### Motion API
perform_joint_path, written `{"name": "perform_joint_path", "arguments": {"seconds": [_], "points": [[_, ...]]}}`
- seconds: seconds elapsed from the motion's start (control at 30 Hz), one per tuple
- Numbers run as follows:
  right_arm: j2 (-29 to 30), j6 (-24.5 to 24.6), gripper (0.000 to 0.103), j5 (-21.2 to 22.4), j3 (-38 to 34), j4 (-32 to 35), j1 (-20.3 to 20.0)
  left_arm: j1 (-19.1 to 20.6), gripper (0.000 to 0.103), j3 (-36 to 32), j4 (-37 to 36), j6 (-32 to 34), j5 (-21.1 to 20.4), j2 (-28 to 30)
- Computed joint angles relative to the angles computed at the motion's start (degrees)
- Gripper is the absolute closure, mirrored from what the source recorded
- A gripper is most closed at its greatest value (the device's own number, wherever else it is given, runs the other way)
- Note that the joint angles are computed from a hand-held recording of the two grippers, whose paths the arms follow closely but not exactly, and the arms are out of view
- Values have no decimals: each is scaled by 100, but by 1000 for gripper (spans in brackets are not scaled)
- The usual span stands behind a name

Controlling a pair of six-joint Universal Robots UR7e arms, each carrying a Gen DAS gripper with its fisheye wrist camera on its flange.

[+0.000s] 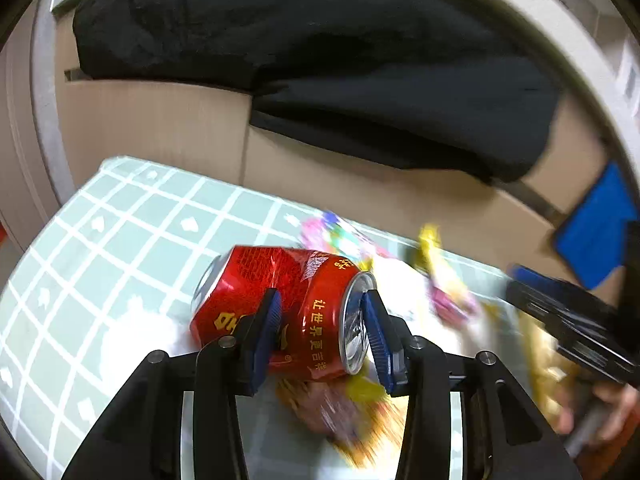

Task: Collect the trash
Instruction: 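Grasp the red drink can with the left gripper while the right gripper reaches the wrappers, then lift the can with the left gripper while the right gripper lifts a yellow snack wrapper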

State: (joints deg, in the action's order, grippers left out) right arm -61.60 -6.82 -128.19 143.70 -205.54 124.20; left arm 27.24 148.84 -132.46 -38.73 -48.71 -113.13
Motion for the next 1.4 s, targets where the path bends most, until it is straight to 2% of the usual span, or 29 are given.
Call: {"name": "perform_joint_path", "arguments": {"seconds": [0.03, 0.1, 0.23, 0.37, 0.43, 0.53, 0.57, 0.6, 0.7, 0.8, 0.97, 1.07, 1.27, 1.4], "points": [[73, 22, 55, 32, -45, -16, -32, -138, 60, 6, 238, -155, 2, -138], [213, 147, 55, 65, -148, 38, -109, -581, 60, 54, 1213, -785, 22, -737], [494, 347, 55, 218, -376, 172, -374, -1121, 62, 61, 2498, -1807, -191, -1568], [872, 282, 55, -66, -689, 361, -481, -1863, 62, 36, 3896, -2843, -94, -2434], [985, 312, 55, -158, -775, 496, -526, -1932, 62, 25, 4108, -2995, -84, -2552], [991, 427, 55, -59, -786, 634, -621, -2129, 63, -21, 4569, -3277, 3, -2635], [919, 474, 58, 12, -763, 732, -639, -2126, 63, -17, 4571, -3283, 7, -2626], [859, 490, 72, 69, -731, 770, -642, -2107, 63, -11, 4532, -3277, 14, -2592], [708, 363, 76, 4, -587, 625, -410, -2179, 63, -9, 4581, -3386, 24, -2591], [401, 219, 77, -123, -440, 626, -43, -2369, 63, -64, 4701, -3539, 42, -2545], [-375, 333, 77, -219, -242, 1072, 626, -3026, 63, -297, 5155, -4121, 229, -2319], [-806, 417, 77, -260, -152, 1344, 916, -3268, 63, -445, 5217, -4254, 386, -2050], [-1422, 532, 77, -549, -76, 1616, 1471, -3594, 63, -718, 4694, -3995, 767, -1285], [-1850, 527, 76, -927, -33, 1792, 1813, -3627, 63, -803, 3811, -3426, 1050, -640]]}}
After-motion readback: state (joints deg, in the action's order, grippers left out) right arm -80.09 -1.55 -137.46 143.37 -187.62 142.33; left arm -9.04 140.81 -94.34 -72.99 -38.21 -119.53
